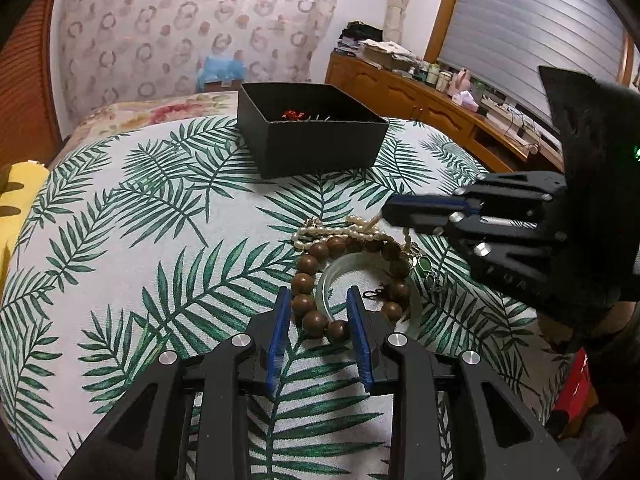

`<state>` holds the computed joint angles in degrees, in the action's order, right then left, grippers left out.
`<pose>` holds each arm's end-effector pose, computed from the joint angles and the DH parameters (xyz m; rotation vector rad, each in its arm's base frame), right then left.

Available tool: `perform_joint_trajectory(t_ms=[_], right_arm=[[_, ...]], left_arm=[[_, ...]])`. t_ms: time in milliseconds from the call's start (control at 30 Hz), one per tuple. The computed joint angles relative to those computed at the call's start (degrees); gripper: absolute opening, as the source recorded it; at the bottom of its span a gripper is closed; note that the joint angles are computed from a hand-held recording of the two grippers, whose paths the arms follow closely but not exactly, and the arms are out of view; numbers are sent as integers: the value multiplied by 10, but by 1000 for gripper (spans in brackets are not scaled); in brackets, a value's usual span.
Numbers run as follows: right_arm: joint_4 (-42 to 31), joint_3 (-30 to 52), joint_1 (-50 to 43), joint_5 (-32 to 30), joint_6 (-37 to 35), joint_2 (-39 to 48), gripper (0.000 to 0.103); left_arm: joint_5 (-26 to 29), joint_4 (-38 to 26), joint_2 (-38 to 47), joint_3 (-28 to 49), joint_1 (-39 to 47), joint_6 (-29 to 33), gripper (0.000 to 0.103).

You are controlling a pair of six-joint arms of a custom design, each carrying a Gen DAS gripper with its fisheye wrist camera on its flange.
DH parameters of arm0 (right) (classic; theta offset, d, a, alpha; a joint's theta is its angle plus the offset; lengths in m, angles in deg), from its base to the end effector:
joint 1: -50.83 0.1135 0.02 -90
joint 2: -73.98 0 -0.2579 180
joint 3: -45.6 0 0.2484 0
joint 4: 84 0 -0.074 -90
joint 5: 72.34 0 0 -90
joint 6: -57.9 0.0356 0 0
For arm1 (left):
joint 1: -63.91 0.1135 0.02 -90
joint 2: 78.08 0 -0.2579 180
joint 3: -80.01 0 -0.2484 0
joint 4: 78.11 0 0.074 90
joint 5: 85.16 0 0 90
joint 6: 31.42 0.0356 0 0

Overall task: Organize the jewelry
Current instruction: 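Grasp the wooden bead bracelet with the left tool while the right tool grasps a pearl strand, then lift the bracelet with the left tool while the right tool lifts the pearl strand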

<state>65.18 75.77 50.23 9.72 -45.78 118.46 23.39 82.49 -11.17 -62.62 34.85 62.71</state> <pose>0.1538 0.0033 0.1554 -0.3343 2.3253 0.0412 0.1743 -0.1098 0.1470 0.8422 2.3022 -0.5879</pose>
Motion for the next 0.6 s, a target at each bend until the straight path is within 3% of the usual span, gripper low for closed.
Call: perform_joint_trajectory(t_ms=[300, 367, 400, 600], right_arm=[[-49, 16, -61, -31, -36, -60, 5], [-57, 22, -72, -36, -42, -69, 5], [-63, 25, -78, -40, -46, -74, 5], [-83, 29, -108, -61, -64, -87, 5]], left_arm=[[5, 12, 54, 23, 8, -11, 31], [13, 9, 63, 28, 13, -11, 27], [18, 5, 68, 32, 17, -11, 19], [23, 5, 55, 28, 23, -12, 12]])
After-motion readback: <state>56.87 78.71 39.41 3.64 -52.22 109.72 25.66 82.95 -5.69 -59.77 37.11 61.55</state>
